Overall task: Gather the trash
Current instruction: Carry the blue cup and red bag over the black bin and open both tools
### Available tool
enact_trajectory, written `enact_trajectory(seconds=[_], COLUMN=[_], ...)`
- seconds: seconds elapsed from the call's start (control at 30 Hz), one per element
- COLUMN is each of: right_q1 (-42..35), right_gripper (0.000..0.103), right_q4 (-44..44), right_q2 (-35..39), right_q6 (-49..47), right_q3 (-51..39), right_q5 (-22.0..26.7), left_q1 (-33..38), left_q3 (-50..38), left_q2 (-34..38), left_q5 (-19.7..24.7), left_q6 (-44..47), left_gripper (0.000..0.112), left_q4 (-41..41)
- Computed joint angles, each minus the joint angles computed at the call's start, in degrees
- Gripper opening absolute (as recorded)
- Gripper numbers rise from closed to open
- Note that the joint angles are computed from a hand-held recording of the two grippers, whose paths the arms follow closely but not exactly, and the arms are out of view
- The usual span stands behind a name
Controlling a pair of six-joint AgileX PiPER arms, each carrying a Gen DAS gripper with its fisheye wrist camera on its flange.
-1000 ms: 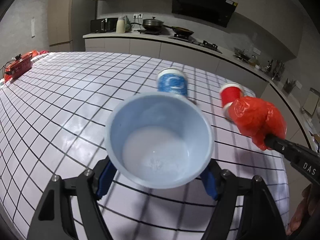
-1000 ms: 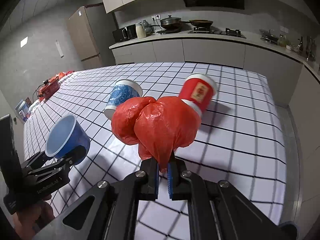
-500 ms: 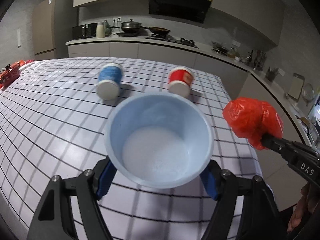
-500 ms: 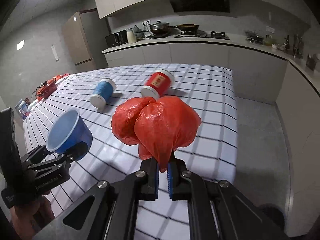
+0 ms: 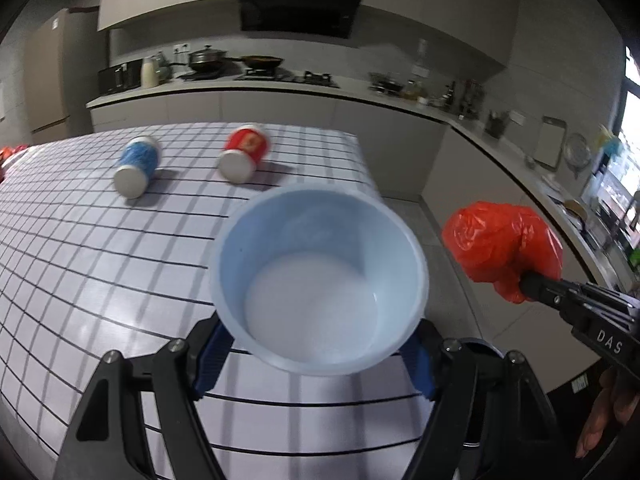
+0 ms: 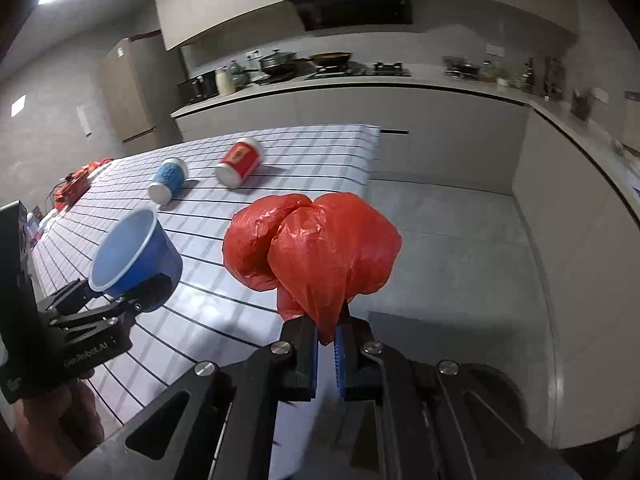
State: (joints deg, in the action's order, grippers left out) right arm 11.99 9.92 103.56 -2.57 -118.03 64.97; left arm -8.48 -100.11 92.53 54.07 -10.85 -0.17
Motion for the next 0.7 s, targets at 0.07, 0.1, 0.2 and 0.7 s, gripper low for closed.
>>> enact_trajectory(seconds=[0.07,0.1,0.2,0.7], right_q1=[-2.57,-4.31,-8.06,-29.6], right_gripper=[0.007,0.007,0.007,0.007], right_q4=[0.74,1.37,2.64,11.39], right_q2=[-2.54,-3.97,-7.21,-13.8], right_q6=[-1.28,-2.26,-4.49,-23.62], right_q3=[3.45,5.52,10.25,27.54], right_q5=[-0.57,-0.87,-1.57,-0.92], left_q1=[-2.76,-4.3,-8.77,-25.9], left_q3=[-0.25,-0.42,-1.45,-2.62], left_q2=[0.04,0.13,0.77,8.25], left_q5=[0.21,0.27,0.73,0.68], left_q6=[-1.6,-2.37,-4.71,-12.22], left_gripper=[0.075,0.075,0.075,0.075], left_q4=[1.14,1.85,3.79,7.13])
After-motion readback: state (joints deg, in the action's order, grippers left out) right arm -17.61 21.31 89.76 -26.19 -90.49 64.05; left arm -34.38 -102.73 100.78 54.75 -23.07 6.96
